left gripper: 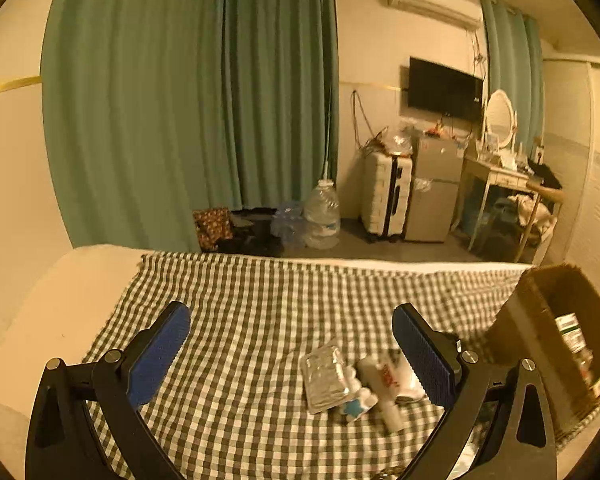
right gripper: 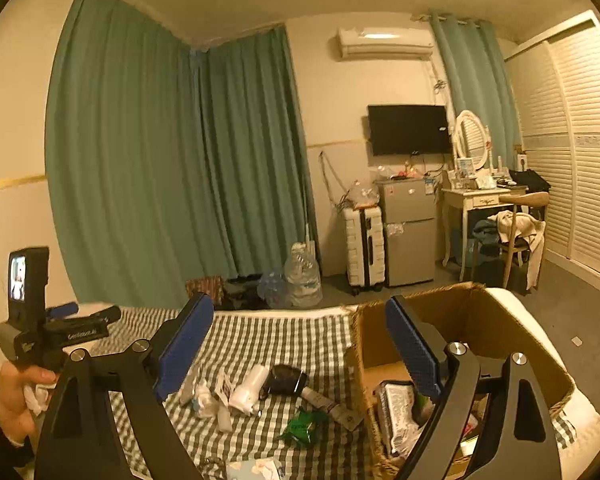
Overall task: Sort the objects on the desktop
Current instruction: 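Move both tools back over the remaining items on the bedspread, then grasp the blue pill blister with left tool while right tool grasps green medicine packet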
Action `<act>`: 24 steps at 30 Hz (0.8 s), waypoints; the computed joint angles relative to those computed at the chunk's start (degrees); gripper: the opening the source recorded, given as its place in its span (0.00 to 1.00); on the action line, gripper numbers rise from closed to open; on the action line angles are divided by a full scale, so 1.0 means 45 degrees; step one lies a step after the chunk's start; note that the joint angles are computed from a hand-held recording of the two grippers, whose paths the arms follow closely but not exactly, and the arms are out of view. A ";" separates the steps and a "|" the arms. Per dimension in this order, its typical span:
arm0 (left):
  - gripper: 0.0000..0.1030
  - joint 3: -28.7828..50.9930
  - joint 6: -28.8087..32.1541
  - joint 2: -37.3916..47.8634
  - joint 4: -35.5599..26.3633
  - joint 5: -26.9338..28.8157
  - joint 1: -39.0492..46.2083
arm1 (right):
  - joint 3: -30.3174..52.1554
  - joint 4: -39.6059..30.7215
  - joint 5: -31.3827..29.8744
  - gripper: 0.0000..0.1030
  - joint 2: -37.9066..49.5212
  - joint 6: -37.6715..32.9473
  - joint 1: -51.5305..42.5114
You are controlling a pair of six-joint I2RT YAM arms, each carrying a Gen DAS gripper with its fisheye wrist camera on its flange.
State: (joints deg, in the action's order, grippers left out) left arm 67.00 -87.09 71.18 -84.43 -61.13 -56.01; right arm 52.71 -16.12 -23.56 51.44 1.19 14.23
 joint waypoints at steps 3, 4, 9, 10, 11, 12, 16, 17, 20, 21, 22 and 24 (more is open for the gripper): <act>1.00 -0.1026 0.1463 -0.0359 0.1813 0.0533 0.0861 | -0.0275 0.0285 0.0818 0.85 0.0375 -0.0432 0.0938; 1.00 -0.1336 0.1981 -0.0527 0.2425 0.0769 0.1168 | -0.0375 0.0396 0.0895 0.85 0.0575 -0.0467 0.1199; 1.00 -0.3152 0.3854 -0.1899 0.5514 0.3345 0.2895 | -0.0440 0.0296 0.0854 0.85 0.1719 -0.0993 0.2255; 1.00 -0.3357 0.4001 -0.1911 0.5781 0.3495 0.3069 | -0.0526 0.0438 0.1243 0.85 0.1952 -0.1130 0.2581; 1.00 -0.3433 0.4051 -0.1723 0.5830 0.3487 0.3211 | -0.0610 0.0539 0.1449 0.85 0.2140 -0.1208 0.2756; 1.00 -0.3485 0.4235 -0.1556 0.5934 0.3529 0.3433 | -0.0615 0.0576 0.1479 0.85 0.2448 -0.1227 0.2837; 1.00 -0.4141 0.5063 -0.1047 0.7194 0.4498 0.4505 | -0.0171 0.0134 0.1701 0.85 0.4163 -0.0998 0.3003; 1.00 -0.4310 0.5271 -0.0979 0.7568 0.4830 0.4813 | -0.0129 0.0104 0.2171 0.85 0.4547 -0.1152 0.3172; 1.00 -0.4783 0.5703 -0.0586 0.8728 0.5684 0.5505 | 0.0037 0.0245 0.2444 0.85 0.5437 -0.1115 0.3299; 1.00 -0.4926 0.5791 -0.0528 0.8940 0.5833 0.5661 | 0.0137 0.0281 0.2385 0.85 0.5762 -0.0990 0.3268; 1.00 -0.5068 0.5910 -0.0428 0.9219 0.6026 0.5844 | 0.0242 0.0307 0.2410 0.85 0.6099 -0.0878 0.3275; 1.00 -0.5507 0.6281 -0.0322 1.0152 0.6608 0.6293 | 0.0483 0.0281 0.2577 0.85 0.6672 -0.0755 0.3372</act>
State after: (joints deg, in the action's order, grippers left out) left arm 42.22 -58.83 69.74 -38.75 -31.39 -27.69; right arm 54.88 -14.85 -11.96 81.47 -2.21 29.41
